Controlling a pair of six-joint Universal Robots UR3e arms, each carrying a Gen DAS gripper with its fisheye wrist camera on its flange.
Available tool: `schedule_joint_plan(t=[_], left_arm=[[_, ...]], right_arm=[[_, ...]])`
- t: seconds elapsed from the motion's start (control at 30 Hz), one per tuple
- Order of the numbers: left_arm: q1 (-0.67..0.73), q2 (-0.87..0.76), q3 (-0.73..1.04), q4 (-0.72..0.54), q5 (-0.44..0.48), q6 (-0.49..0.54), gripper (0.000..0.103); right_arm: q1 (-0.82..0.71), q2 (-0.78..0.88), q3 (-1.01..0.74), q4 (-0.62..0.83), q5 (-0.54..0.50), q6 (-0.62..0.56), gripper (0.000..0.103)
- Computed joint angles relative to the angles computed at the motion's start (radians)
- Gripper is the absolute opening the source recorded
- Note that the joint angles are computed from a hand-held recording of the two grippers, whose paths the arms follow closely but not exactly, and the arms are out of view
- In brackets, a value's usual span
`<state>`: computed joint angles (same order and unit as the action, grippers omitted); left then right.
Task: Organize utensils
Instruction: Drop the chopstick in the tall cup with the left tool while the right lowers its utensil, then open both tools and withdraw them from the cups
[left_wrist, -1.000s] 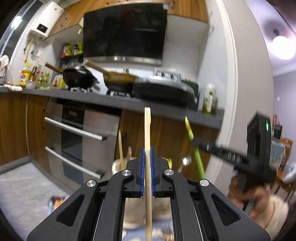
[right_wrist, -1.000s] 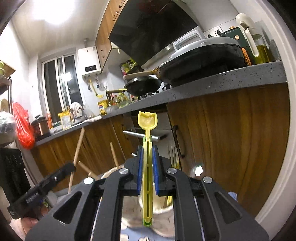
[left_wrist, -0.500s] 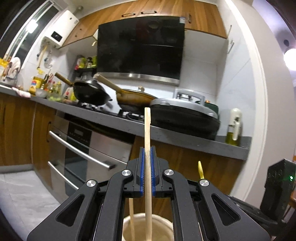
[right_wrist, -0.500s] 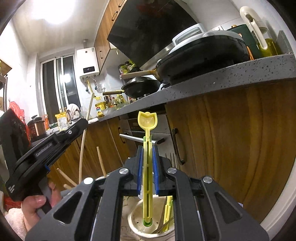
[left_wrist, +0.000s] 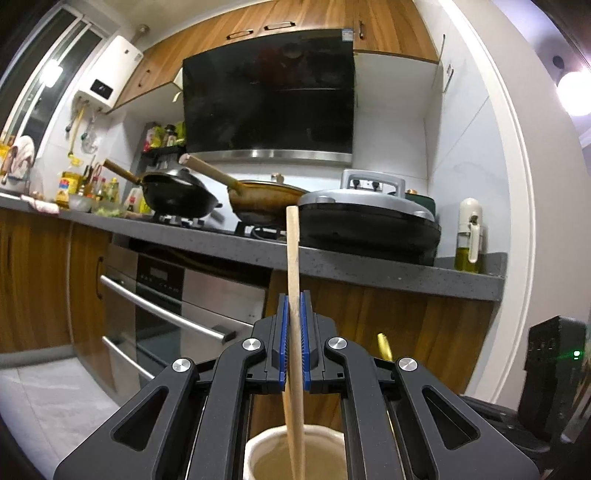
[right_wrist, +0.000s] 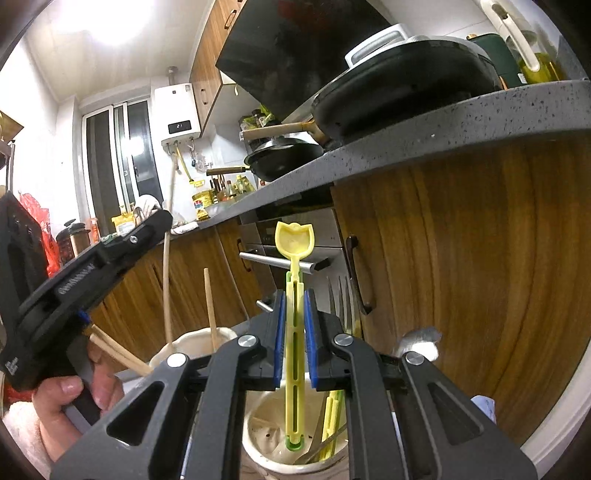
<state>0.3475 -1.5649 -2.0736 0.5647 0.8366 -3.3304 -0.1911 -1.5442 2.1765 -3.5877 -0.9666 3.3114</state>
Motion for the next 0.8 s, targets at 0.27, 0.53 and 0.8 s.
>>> schedule_joint_plan(t=[0.27, 0.53, 0.8], left_arm=[[0.033, 0.046, -0.061, -0.004, -0.039, 0.042, 0.01], [0.053, 0.09, -0.1, -0.006, -0.055, 0.06, 0.023], [0.09, 0.155, -0.135, -0.076, -0.084, 0.093, 0.024]], right_arm=[[0.0, 0.019, 0.009, -0.022, 0.022, -0.017, 0.01], [0.013, 0.038, -0.02, 0.01, 0.001, -0.035, 0.011], [-0.002, -0.023, 0.017, 0.043, 0.004, -0.032, 0.029]])
